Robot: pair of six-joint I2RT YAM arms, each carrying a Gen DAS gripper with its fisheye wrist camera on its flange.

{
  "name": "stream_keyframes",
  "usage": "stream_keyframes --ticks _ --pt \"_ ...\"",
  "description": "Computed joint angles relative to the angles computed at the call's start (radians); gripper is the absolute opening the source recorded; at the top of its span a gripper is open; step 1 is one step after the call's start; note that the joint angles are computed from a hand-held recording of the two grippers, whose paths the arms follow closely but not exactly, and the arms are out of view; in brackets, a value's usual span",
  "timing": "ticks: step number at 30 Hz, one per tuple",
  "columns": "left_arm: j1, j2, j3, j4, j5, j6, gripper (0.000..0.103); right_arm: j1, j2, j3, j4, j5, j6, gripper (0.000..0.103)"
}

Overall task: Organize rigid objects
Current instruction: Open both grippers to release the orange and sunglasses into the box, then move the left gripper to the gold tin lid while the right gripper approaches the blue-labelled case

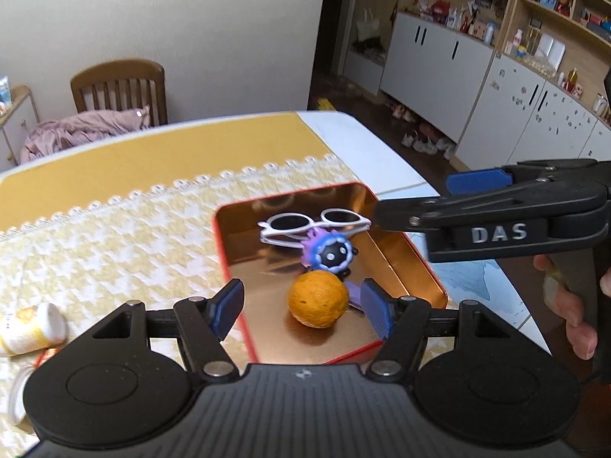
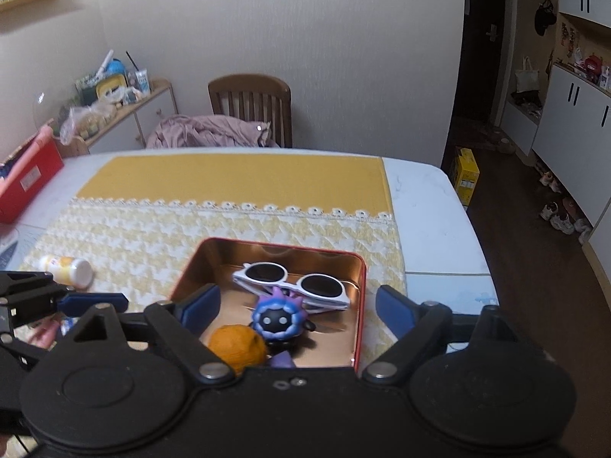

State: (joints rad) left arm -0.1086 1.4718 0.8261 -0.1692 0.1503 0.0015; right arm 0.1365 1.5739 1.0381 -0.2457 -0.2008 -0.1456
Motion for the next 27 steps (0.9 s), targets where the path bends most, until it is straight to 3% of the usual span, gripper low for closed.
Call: stream_keyframes --ticks 5,8,17,27 --pt "0.077 -0.09 -0.045 -0.022 0.041 0.039 0.067 0.034 -0.079 -0.058 0.013 0.018 0.029 0.095" --pt "0.138 -0.138 -0.068 -0.035 0.073 0.064 0.076 0.081 -0.126 -0.105 0.041 0.064 0.046 0.101" --pt "0.351 -0.225 -0.114 -0.08 0.174 0.184 0.076 0.241 -0.187 -0.191 0.083 0.139 0.14 0.103" --pt "0.629 -0.172 -0.087 -0.125 0.321 0.354 0.082 0.45 -0.182 -0.231 0.122 0.179 0.21 0.103"
